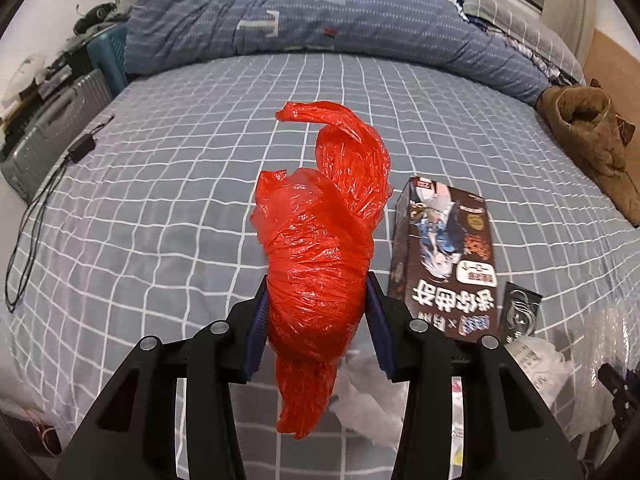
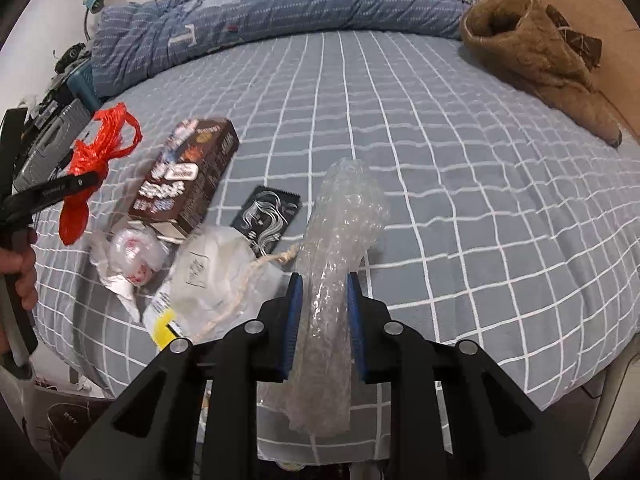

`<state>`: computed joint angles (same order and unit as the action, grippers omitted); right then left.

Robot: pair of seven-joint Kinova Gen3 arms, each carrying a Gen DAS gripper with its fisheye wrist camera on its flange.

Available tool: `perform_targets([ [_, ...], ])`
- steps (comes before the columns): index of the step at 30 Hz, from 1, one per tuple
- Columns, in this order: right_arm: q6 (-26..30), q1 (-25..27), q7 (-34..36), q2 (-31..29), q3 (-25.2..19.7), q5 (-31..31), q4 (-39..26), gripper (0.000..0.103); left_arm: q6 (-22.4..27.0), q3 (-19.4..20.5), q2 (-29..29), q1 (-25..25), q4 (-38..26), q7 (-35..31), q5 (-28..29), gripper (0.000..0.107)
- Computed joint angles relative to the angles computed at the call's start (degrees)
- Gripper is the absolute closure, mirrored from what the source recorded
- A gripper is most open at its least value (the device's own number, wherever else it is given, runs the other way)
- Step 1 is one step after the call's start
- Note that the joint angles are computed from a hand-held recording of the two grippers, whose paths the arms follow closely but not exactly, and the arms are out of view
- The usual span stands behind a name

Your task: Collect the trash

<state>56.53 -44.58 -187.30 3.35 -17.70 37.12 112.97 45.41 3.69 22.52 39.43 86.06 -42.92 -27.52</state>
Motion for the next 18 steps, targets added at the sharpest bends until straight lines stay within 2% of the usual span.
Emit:
perform_targets([
  [7,5.6,-2.1,-1.1,-1.6,-2.1,1.4,-2.8,0.082,0.6,0.9,-5.4,2.0,4.0,4.7,-2.2,0.064],
  [18,13.1,-6.5,-3.2,-2.1,-5.7,3.3,-7.0,0.082,3.4,6.6,-12.8,2.7,8.7,10.8,-5.7,0.064],
])
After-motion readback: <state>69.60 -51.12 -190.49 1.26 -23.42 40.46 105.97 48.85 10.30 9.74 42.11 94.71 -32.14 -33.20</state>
